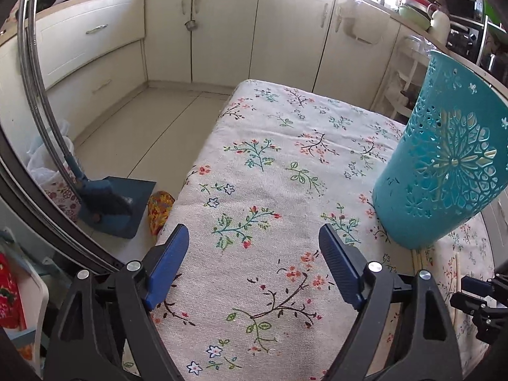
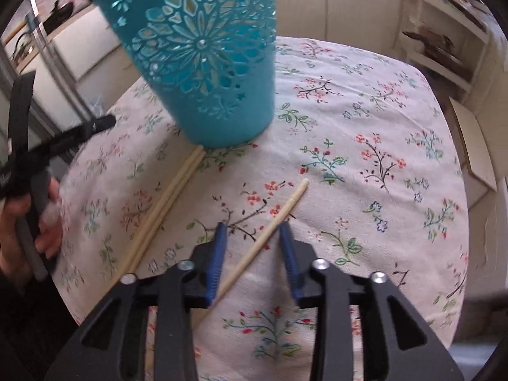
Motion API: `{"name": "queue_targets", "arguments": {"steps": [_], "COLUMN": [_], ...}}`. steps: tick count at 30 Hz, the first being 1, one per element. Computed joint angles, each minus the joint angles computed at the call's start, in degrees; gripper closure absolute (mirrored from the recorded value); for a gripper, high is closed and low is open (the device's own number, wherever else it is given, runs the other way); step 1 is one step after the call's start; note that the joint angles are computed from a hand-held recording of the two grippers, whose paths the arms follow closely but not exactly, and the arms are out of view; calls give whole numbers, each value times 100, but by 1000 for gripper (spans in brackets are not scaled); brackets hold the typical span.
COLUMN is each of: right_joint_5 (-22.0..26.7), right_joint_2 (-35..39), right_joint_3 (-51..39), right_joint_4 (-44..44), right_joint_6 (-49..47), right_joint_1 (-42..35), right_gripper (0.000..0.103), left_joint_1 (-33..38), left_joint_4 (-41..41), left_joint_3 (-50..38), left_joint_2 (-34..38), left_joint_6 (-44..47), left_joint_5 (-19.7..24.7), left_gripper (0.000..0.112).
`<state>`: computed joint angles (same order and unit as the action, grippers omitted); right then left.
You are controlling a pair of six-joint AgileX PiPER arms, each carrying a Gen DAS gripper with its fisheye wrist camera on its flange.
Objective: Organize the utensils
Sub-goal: 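Close the right gripper on a loose wooden chopstick beside the bundle, then lift the chopstick with the right gripper and release it into the cup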
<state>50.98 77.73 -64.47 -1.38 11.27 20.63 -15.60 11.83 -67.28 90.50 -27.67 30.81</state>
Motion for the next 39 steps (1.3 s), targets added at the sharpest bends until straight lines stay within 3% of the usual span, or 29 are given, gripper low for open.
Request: {"name": "queue_targets", "arguments": {"steps": [2, 4, 6, 9, 12, 18, 25, 30, 33, 39], "right_joint_5": [-11, 90, 423, 844, 1046, 398, 893, 613, 415, 194], "right_joint_2": [122, 215, 310, 412, 502, 396, 366, 285, -81, -1143], "right_joint_3": [-59, -192, -415, -666, -844, -500, -652, -432, -41, 581], "right_joint_4": [-622, -423, -203, -138, -306, -301, -369, -486, -188, 1604], "right_joint_6": [393, -130, -838, -1311, -997, -85, -525, -370, -418, -1148], "right_joint_1": [456, 611, 545, 417, 285, 309, 712, 682, 506, -558], "right_gripper": [61, 82, 87, 89, 89, 87, 93, 94, 97, 97], "left_joint_1": [22, 51, 74, 44, 33, 41, 36, 21, 31, 34], "left_joint_4": [-88, -176, -283, -259, -246, -291, -290, -257, -296, -334], "left_joint_3": [-48, -14, -3, -36, -46, -66, -83, -114, -102, -85], "left_joint_2": [15, -6, -17, 10, 27, 46, 53, 89, 90, 89], "left_joint_6": [96, 180, 274, 253, 266, 312, 310, 312, 339, 341], "left_joint_5": [39, 2, -31, -8, -17, 11, 27, 70, 44, 5], "left_gripper": [32, 32, 32, 32, 32, 32, 32, 32, 32, 32]}}
